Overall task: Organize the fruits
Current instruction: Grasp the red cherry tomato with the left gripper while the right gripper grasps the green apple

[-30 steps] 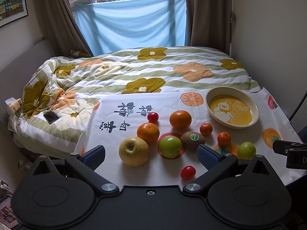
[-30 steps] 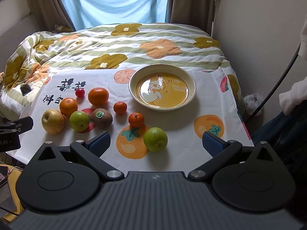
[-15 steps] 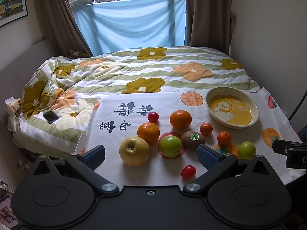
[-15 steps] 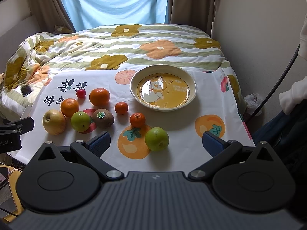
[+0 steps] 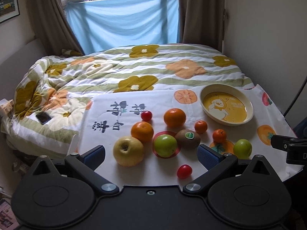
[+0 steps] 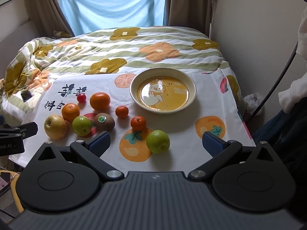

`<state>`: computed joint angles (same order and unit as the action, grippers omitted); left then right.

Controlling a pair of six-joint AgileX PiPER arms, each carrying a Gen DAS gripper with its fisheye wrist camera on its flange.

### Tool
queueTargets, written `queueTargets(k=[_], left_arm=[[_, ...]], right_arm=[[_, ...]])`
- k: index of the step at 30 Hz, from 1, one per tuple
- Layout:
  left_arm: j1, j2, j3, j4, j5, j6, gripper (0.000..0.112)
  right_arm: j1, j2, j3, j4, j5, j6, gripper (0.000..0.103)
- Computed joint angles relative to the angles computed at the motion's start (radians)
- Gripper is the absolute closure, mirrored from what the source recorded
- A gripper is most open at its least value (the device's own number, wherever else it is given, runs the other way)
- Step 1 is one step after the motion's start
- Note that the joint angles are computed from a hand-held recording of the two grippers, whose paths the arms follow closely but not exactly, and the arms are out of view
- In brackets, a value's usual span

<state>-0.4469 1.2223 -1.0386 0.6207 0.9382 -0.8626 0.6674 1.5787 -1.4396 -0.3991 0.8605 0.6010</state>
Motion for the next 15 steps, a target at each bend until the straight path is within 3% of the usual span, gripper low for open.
queueTargets(k=[4,10,15], left_arm=[[-0.021,0.036,0.034,0.016,-0.022,-0.081,0.009],[-0.106,0.115,0.076,0.098,-0.013,-0.294,0.01],[-0.136,0.222,0.089,0.141,-0.051,-0.446,0.016]], right_arm=[[-0.046,0.019,0.039,0.049,-0.054,-0.074,0.0],[-0.149,0.072,0.088,0.238,-0.169,-0.339,0.0],[-0.223,0.14,0.107,0.401,-0.241,-0.573,0.0]])
